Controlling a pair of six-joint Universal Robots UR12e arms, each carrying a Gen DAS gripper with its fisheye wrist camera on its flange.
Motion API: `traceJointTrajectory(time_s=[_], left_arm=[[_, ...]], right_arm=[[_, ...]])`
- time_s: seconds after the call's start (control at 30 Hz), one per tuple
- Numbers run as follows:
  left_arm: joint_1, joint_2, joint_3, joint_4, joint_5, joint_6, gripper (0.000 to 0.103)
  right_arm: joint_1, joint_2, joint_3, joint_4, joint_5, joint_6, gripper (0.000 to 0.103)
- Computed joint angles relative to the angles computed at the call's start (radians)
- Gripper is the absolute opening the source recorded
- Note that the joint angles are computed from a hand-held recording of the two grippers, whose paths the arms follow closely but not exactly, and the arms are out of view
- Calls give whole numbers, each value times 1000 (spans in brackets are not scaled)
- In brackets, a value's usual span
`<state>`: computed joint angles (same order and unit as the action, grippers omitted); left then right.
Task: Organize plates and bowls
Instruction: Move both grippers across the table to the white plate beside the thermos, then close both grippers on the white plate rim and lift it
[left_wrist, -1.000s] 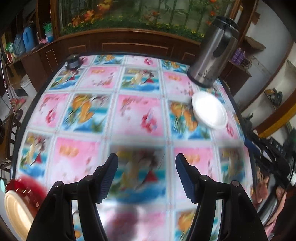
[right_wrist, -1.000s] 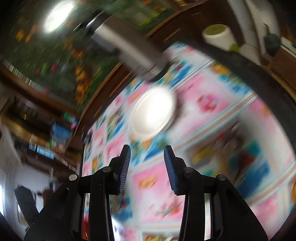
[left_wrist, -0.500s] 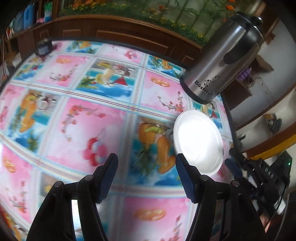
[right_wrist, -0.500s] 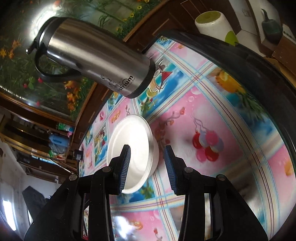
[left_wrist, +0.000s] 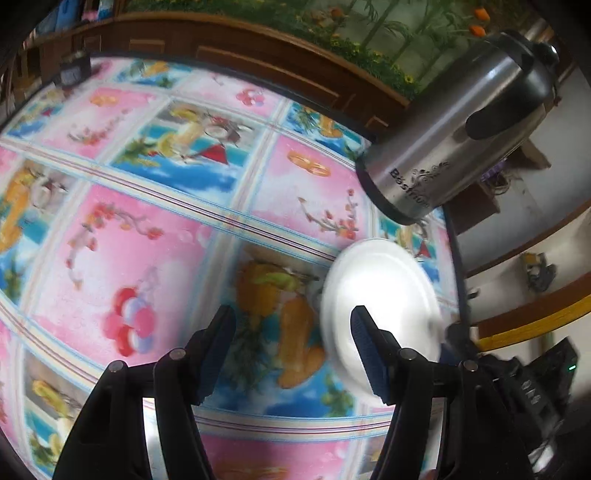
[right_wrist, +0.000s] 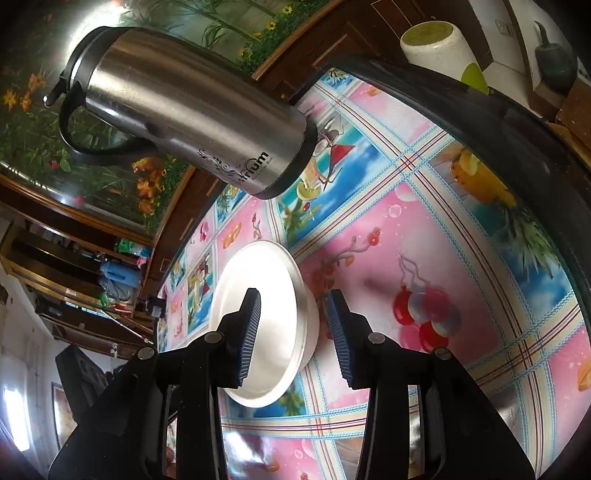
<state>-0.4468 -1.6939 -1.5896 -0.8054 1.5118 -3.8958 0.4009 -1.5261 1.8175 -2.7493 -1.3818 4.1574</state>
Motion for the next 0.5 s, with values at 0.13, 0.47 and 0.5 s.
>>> traceJointTrajectory(time_s=[0.13,0.47,0.5], left_arm=[[-5,-16,16,-4,-23,4,65],[-22,-34,36,5,7,32,63],[-25,-36,40,0,16,38,63]], right_arm=[[-5,-4,7,-14,11,14,37],[-9,1,6,-3,40,13,37],[-8,2,4,1,39,13,37]])
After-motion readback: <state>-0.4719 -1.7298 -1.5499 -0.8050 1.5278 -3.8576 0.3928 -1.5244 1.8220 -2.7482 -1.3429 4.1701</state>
